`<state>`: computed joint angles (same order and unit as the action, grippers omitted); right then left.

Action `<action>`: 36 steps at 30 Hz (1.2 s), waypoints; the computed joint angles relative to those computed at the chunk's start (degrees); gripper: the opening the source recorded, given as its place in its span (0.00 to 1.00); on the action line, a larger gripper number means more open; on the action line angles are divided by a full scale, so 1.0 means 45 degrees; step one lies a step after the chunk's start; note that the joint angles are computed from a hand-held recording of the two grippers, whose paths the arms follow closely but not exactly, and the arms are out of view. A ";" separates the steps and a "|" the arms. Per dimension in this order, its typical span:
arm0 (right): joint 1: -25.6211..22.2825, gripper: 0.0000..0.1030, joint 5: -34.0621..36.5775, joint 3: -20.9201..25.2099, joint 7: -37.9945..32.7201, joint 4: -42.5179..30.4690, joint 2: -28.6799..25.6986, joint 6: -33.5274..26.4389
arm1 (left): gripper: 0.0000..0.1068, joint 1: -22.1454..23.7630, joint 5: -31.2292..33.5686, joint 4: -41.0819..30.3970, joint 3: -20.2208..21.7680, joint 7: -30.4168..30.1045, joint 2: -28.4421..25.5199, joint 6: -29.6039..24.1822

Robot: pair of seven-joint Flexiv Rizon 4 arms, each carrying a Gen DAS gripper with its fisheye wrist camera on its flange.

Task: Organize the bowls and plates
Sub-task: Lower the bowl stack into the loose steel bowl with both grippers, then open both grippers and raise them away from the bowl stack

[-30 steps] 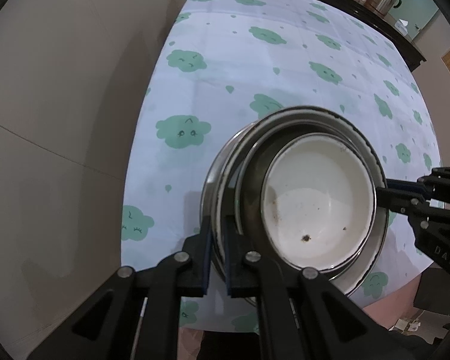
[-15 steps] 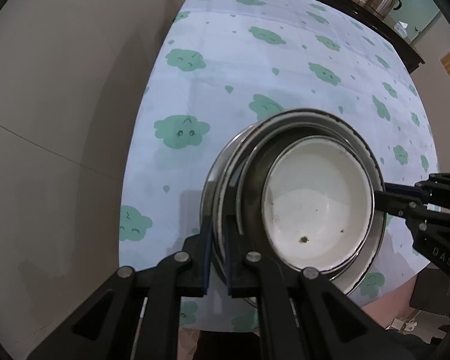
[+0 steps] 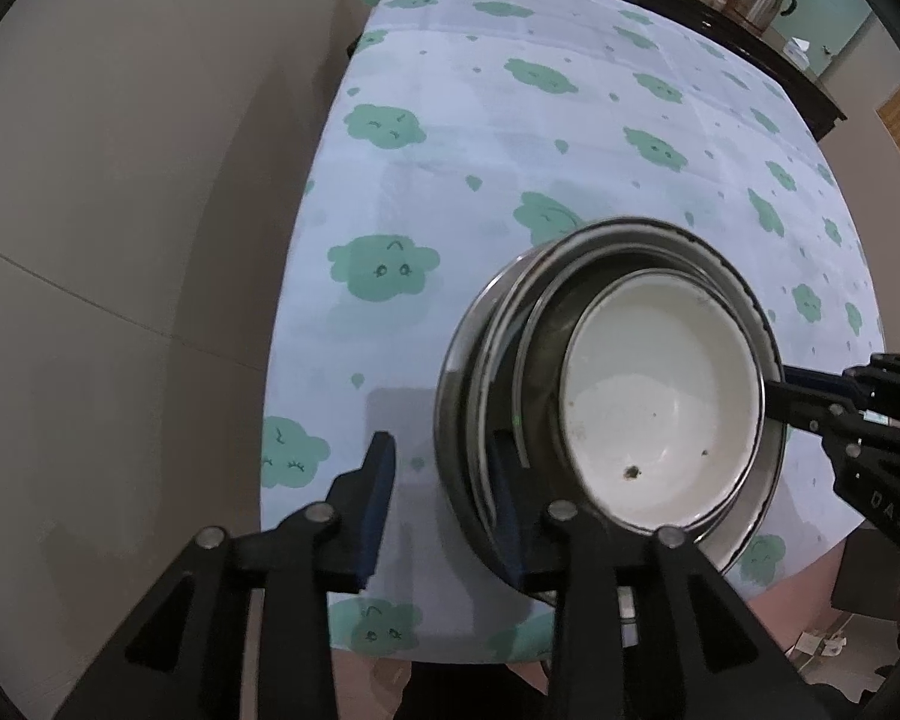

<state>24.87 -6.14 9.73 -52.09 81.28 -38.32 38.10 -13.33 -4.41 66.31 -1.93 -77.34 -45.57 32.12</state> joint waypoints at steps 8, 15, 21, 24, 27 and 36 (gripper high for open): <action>0.0457 0.14 -0.0535 -0.0270 0.1218 0.0773 0.0427 0.0491 | 0.32 0.0200 -0.0189 0.0582 -0.0219 0.0818 0.0262 0.0539; 0.1006 0.15 -0.1562 -0.0590 0.2986 0.1778 0.1103 0.0893 | 0.32 0.0462 -0.0702 0.1465 -0.0494 0.1671 0.0634 0.1368; 0.1475 0.15 -0.2486 -0.0551 0.5267 0.3443 0.2208 0.1949 | 0.32 0.0717 -0.1316 0.3401 -0.0762 0.2562 0.2018 0.2618; 0.1559 0.15 -0.2759 -0.0289 0.5511 0.3801 0.2538 0.2138 | 0.32 0.0781 -0.1632 0.4400 -0.0803 0.2727 0.2794 0.3194; 0.1791 0.15 -0.3417 -0.0302 0.5958 0.4306 0.2968 0.2517 | 0.32 0.0745 -0.1723 0.5381 -0.0704 0.2720 0.3536 0.3942; 0.2893 0.15 -0.8511 -0.0719 0.9803 0.6167 0.4986 0.2708 | 0.45 0.0985 -0.2330 0.9191 -0.0622 0.3124 0.6913 0.7380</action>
<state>37.89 -44.44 6.49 -7.98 109.03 -15.88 50.28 -8.90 -14.89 107.67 -4.73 -63.29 -14.46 65.33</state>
